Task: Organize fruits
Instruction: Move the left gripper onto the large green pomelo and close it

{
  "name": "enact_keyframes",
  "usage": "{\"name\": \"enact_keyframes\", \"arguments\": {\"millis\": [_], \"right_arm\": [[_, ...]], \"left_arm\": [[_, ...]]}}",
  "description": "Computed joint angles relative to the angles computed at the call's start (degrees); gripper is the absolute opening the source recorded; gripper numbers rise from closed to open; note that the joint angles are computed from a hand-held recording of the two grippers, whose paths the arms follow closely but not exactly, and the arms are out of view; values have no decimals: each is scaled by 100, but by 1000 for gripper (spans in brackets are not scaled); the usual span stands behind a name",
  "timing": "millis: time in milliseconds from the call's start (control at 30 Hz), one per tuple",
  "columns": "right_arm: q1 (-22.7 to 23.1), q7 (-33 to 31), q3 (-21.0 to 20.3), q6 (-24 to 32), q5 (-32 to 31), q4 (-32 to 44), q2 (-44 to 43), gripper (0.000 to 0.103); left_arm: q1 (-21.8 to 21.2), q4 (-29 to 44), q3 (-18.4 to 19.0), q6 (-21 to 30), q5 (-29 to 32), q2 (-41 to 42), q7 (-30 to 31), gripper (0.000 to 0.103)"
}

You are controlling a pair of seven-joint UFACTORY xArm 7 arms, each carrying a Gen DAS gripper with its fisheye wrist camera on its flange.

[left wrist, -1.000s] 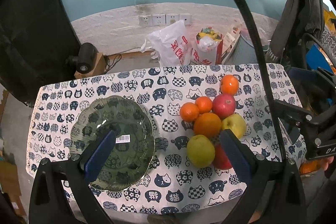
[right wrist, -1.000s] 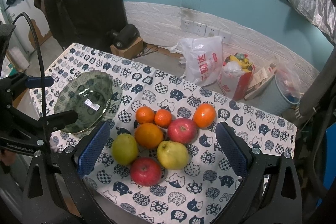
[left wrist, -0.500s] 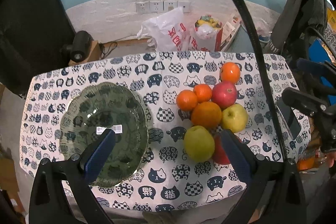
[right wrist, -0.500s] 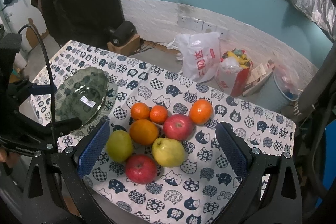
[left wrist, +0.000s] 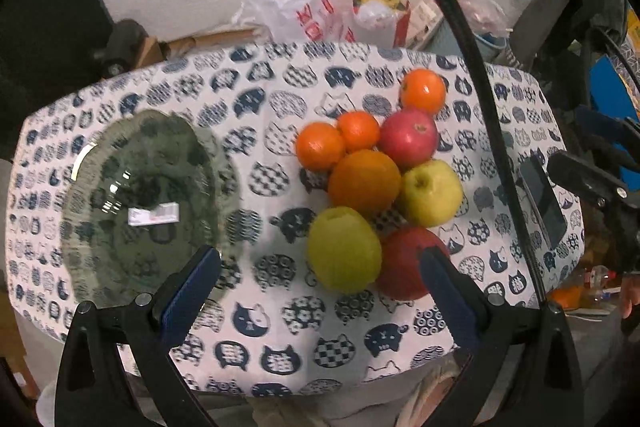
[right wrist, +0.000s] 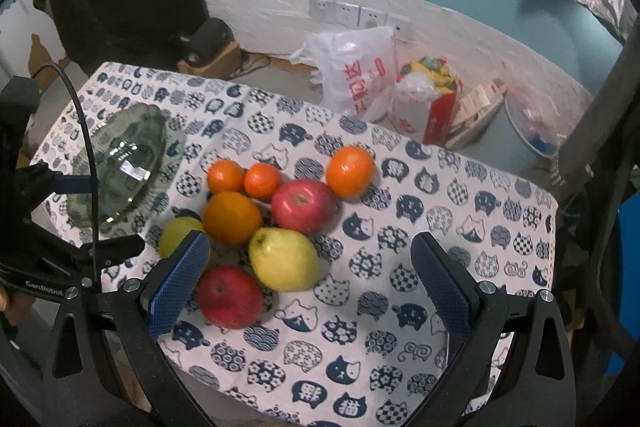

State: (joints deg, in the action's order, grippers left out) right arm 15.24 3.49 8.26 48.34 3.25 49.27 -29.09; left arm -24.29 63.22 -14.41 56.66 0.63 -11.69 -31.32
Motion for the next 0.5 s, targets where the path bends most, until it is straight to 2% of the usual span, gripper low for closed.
{"name": "enact_keyframes", "arguments": {"millis": [500], "right_arm": [[-112, -129, -148, 35, 29, -476, -120, 100]], "left_arm": [[-150, 115, 44, -168, -311, 694, -37, 100]]}}
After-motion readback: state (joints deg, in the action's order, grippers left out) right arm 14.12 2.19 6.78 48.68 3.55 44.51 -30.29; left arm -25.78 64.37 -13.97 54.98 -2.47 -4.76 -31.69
